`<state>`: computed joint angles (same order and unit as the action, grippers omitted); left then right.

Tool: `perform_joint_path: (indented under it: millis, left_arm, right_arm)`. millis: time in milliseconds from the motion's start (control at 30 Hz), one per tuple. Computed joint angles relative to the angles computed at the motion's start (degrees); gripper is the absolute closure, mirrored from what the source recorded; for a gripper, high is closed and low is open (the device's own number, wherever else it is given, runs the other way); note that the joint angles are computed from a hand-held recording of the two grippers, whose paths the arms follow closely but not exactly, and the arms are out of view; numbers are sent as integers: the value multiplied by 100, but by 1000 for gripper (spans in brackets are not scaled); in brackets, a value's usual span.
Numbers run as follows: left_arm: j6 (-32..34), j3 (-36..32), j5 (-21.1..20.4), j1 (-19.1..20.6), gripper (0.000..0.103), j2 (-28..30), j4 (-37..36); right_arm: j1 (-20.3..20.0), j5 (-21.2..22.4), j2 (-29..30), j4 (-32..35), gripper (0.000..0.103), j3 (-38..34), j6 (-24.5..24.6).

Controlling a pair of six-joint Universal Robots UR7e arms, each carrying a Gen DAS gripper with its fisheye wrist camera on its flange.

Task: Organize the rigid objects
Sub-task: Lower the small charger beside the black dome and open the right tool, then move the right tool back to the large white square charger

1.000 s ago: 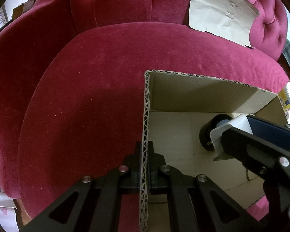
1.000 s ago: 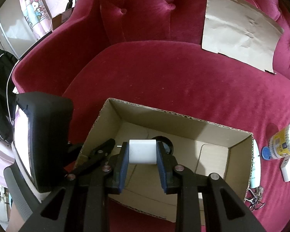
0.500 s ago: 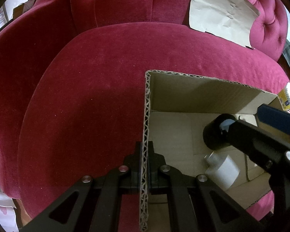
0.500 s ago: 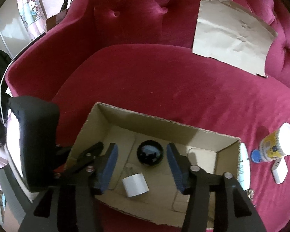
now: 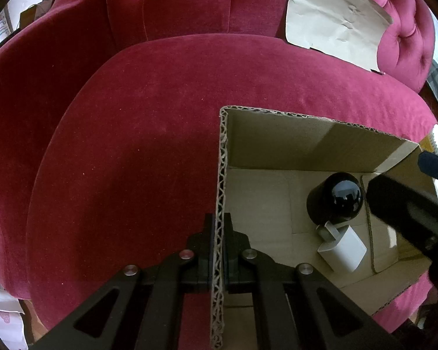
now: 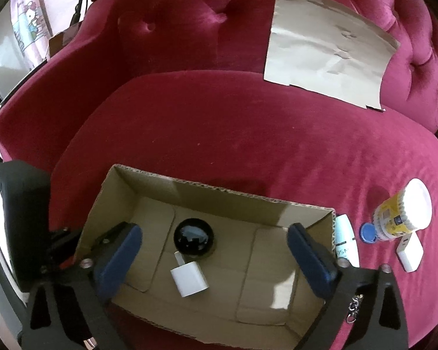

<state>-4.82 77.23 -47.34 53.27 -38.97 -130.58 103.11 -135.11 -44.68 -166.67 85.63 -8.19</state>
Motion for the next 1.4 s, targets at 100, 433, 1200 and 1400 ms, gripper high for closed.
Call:
perform_joint_path:
  millis: [100, 433, 1200, 1400]
  left_arm:
    - [-1, 3, -1, -2, 99, -1, -4]
    - [-6, 6, -1, -3, 99, -1, -9]
    - [-22, 69, 63, -8, 98, -21, -66]
    - [-21, 68, 65, -10, 98, -19, -66]
  right_arm:
    - [-6, -26, -10, -37, 0, 2, -6]
    - [0, -103, -129, -257, 0, 141, -106]
    - [-98, -283, -1016, -446, 0, 876, -393]
    - [-175, -371, -1260, -578, 0, 1096, -521]
